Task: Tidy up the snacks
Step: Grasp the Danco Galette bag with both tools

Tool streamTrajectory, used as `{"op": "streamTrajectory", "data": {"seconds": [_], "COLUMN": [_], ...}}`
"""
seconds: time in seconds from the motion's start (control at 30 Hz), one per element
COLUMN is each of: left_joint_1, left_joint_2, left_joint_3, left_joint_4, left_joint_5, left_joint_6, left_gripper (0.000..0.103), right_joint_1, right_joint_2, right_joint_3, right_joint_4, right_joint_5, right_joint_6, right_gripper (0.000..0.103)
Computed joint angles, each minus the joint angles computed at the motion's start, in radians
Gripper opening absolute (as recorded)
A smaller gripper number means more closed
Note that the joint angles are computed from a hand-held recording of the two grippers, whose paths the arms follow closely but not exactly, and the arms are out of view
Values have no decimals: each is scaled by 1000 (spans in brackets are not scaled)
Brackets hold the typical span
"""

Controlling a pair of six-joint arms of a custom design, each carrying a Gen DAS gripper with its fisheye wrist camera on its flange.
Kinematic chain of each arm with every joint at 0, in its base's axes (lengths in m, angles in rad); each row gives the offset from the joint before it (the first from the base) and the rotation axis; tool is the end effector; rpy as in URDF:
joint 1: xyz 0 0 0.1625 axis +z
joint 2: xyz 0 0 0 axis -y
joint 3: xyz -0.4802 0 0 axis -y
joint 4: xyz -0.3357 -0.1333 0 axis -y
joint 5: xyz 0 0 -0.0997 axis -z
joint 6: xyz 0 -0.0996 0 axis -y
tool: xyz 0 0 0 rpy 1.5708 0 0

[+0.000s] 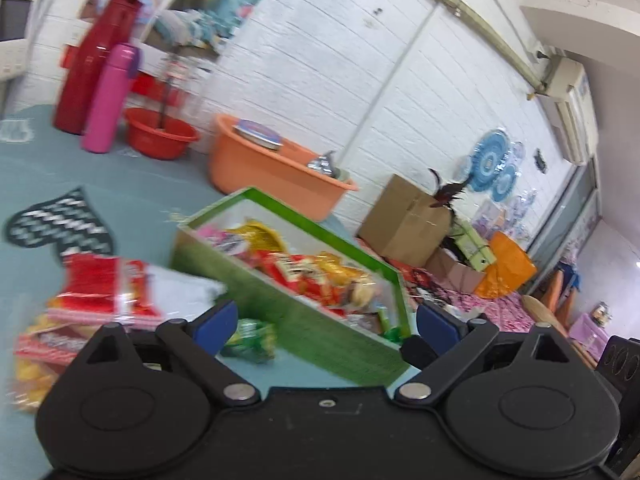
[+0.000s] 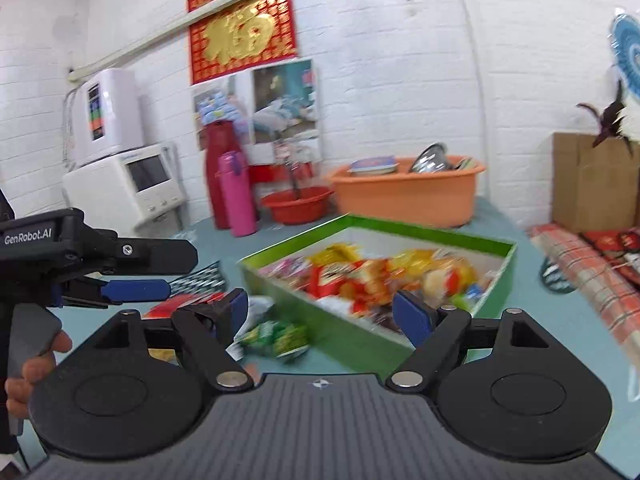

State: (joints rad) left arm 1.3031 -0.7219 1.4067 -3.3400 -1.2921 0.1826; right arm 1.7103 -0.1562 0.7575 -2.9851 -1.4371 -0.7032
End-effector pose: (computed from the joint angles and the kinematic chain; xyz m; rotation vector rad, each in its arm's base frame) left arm -0.0439 -0.7674 0.3109 0.3539 2.4957 -1.5268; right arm 0.2691 -0.8624 0.0519 1.2143 -2.5127 1.2054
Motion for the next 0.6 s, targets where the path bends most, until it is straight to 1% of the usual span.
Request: {"op": "streamTrajectory", "data": {"seconds": [0.1,0.2,0.3,0.33,0.47,0.5,0.6], "left_joint_1": [16,40,64,72,105,113,141], "left_joint_2": [-44,-76,-99,-104,-123,-126,-129], "left_joint_3": [69,113,134,134,123,118,90], "left_joint_4": [-39,-65,-71,-64,-11,2,60], "left_joint_5": [60,101,119,119,117,117,79], "left_joint_6": [-15,-48,-81,-82,-91,-93,-119], "left_gripper": [103,103,103,103,103,103,103], "right_joint_1": [7,17,30,34,53,52,60], "right_joint_2": [-5,6,26,32,81,80,132], "right_joint_3": [28,19,-11,-15,-108,-104,-217], "right_joint_4": [79,173,262,276,379,389,490], "right_joint_5": [13,17,16,15,1,-2,-8], "right_joint_6": [1,0,1,3,3,5,41], "right_gripper": [103,103,103,103,103,103,103]}}
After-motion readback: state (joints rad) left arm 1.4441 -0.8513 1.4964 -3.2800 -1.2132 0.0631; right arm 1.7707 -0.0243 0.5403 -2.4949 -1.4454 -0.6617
